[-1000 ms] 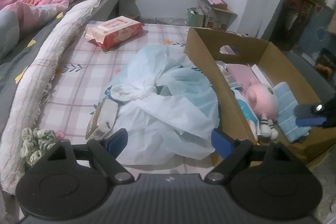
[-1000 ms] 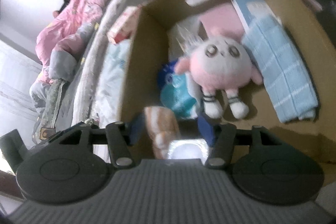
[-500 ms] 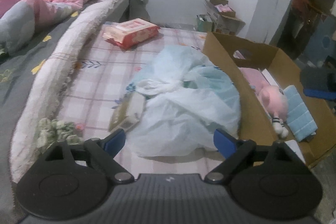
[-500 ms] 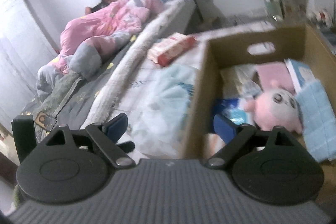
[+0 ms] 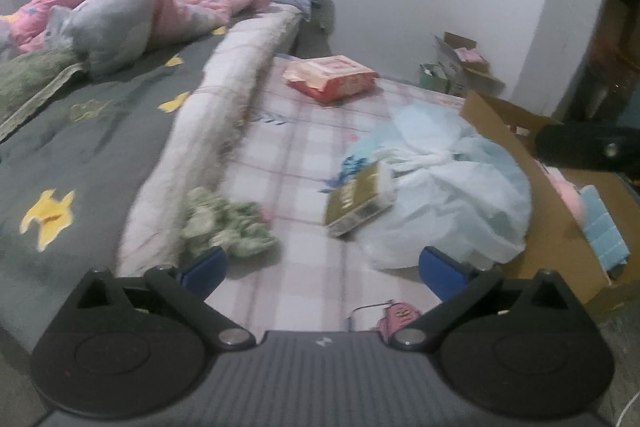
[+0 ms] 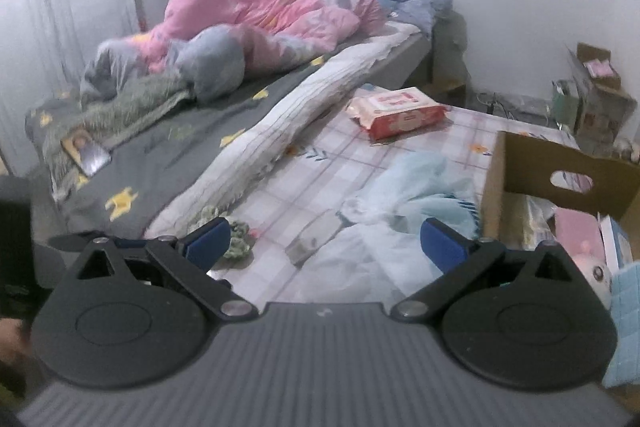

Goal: Organize soft objects
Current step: 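Raise the right tool out of the box and move back to the pile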

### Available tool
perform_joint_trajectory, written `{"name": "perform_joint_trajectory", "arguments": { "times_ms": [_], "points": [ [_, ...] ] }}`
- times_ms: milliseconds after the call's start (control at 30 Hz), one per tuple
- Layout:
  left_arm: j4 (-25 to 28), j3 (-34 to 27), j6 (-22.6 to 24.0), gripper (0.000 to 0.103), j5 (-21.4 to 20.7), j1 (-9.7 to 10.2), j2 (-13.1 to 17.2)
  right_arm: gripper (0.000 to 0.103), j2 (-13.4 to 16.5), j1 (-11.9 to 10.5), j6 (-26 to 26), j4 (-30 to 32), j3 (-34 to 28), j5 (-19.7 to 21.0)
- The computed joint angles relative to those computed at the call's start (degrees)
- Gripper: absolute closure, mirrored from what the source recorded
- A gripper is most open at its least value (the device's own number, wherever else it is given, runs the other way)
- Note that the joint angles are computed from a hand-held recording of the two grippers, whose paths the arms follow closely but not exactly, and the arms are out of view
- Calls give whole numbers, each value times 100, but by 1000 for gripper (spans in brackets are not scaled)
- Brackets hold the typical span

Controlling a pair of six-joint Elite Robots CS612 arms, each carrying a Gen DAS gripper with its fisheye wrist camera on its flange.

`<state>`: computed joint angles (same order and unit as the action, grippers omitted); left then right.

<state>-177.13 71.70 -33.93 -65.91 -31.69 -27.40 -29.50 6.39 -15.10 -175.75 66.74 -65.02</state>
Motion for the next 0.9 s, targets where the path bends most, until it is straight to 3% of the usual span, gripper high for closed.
{"name": "perform_joint_trajectory", "arguments": {
  "times_ms": [100,300,467,567,900],
  "points": [
    [-124,168,-43,0,68,19,-54,1,45,96,-50,98,-81,-95],
    [-344,306,-58,0,117,60,-72,1,181,165,294,294,-315,94],
    [-436,359,-339,0,-369,179,-73,1,256,230,244,529,-463,90],
    [-518,384,-415,0,-516,226,-57,1,304,294,122,512,-523,-109],
    [-465,53,61,0,-403,254,155,1,588,359,-156,-14,-881,-157]
  ]
}}
